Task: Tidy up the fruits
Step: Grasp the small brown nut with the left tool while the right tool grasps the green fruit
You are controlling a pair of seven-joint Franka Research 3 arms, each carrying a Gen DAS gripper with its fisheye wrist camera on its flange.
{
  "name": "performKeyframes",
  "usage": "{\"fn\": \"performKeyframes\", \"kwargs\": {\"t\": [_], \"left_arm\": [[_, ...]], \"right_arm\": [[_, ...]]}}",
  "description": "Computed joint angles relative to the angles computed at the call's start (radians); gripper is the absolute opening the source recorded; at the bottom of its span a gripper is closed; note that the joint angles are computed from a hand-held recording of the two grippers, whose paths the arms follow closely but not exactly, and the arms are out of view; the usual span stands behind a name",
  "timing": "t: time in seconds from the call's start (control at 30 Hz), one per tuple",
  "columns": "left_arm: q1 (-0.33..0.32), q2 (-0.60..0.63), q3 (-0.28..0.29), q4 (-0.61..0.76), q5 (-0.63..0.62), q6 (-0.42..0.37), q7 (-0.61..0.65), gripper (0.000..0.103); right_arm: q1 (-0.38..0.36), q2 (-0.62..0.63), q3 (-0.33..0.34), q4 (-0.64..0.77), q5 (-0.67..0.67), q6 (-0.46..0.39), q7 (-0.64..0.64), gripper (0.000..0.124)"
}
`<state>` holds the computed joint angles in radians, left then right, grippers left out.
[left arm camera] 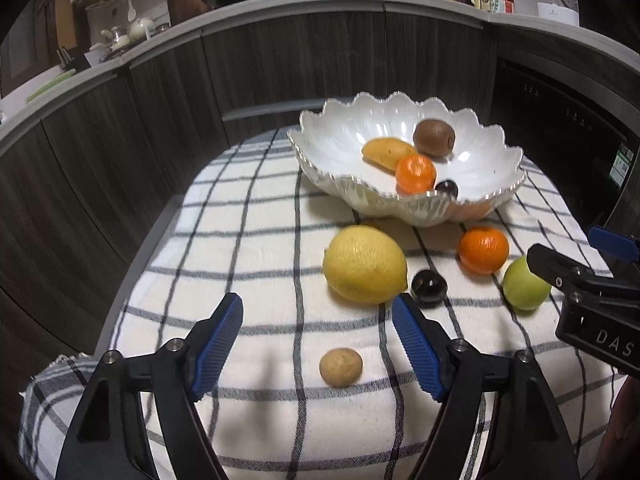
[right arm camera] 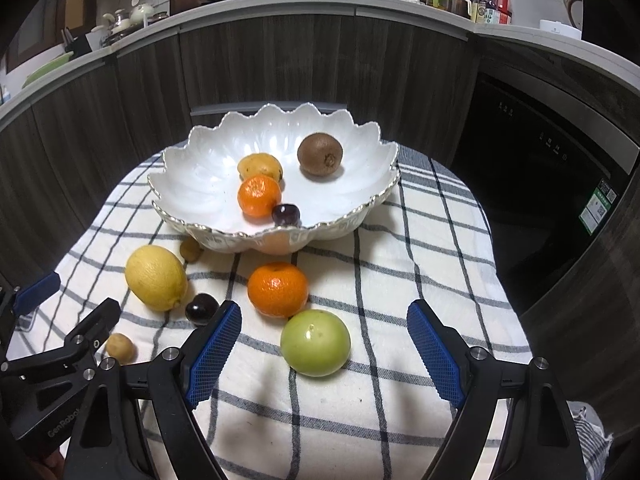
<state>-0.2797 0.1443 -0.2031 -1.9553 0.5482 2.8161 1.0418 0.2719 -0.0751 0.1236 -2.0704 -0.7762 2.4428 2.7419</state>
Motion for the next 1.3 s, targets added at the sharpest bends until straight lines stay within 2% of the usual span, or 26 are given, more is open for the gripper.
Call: {"fn": "performKeyframes", "kwargs": {"t": [0.33,0.4,0.6,0.83,1.0,1.1,1.2,1.3], "left_arm": [[0.005,0.019,-0.021,-0.011,-0.1,-0.059,0.08,0.056],[0.008,0.027,-0.029,-0.005,-0.133,-0.07,0.113,0.044],[0.003,0.046,-0.035,0.01,-0.18,-0.098,0.159,0.035],[-0.003,0.045,-0.029,0.007,-0.183,-0.087,0.167,0.027],[-0.005,0.045,-0.026,0.006,-0.177,-0.085,0.167,0.027],[-0.005,0.044,-0.025,0.006,-0.175,-0.084,0.164,0.027],[-0.006,0.041,-0.022,0.003,-0.166,-0.076,0.156,0.027],[-0.007,0.039,-0.02,0.001,-0.154,-0.068,0.148,0.027]], "right_arm": [[0.003,0.027,-0.014,-0.008,0.039,0.036,-0.037,0.086],[0.004,0.033,-0.017,-0.007,0.047,0.037,-0.043,0.086],[0.005,0.048,-0.027,-0.003,0.07,0.04,-0.057,0.086],[0.008,0.067,-0.039,0.002,0.083,0.053,-0.076,0.084],[0.01,0.084,-0.049,0.006,0.116,0.07,-0.106,0.063],[0.012,0.094,-0.055,0.005,0.156,0.082,-0.139,0.056],[0.016,0.097,-0.059,0.006,0.168,0.079,-0.148,0.051],[0.018,0.095,-0.06,0.003,0.167,0.08,-0.148,0.05]]}}
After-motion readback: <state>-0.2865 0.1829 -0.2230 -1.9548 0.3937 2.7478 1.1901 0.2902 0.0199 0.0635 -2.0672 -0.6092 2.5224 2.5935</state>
